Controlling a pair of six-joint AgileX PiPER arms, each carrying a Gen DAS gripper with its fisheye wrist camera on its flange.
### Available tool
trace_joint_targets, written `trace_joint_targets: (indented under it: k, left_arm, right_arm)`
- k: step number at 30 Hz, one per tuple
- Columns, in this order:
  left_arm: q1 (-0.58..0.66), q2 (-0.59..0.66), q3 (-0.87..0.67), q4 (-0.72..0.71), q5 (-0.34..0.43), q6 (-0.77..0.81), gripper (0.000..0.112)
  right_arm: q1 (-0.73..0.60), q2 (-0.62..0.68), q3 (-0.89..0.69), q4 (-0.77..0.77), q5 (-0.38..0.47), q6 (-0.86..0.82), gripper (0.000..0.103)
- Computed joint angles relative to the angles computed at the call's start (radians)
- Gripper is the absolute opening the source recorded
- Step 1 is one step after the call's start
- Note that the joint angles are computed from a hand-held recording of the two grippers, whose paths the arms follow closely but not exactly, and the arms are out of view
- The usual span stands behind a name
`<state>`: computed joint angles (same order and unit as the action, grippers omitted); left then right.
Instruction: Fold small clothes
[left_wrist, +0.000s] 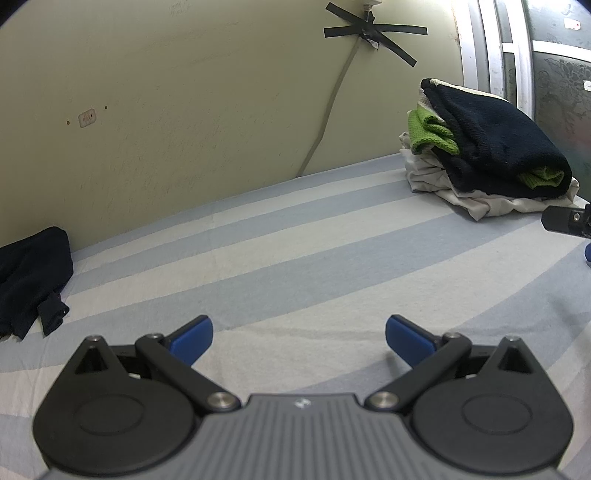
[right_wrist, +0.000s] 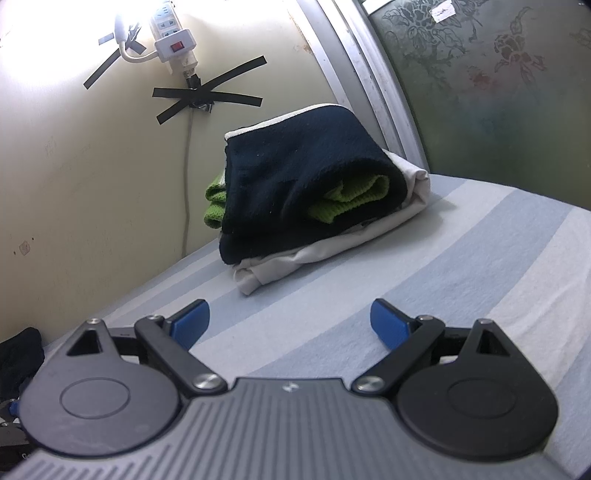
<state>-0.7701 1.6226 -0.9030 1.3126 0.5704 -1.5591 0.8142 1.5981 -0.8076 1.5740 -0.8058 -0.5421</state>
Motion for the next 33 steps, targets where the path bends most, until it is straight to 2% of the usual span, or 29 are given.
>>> trace_joint_targets:
  k: [7,16,33]
  left_arm:
    - [-0.001,0.000,0.000,0.001,0.000,-0.002,0.103]
    - [-0.014,-0.018,0.027,0.070,-0.003,-0.070,0.103]
    - [-0.012,-0.017,0.026,0.063,0.004,-0.073,0.103]
  right_arm:
    - [0.002,-0.002,0.003,-0.002,-0.002,0.006,0.096]
    - [0.005,-0.002,0.006,-0.010,-0.007,0.019,0.096]
    - [0.006,-0.001,0.010,-0.018,-0.010,0.030,0.096]
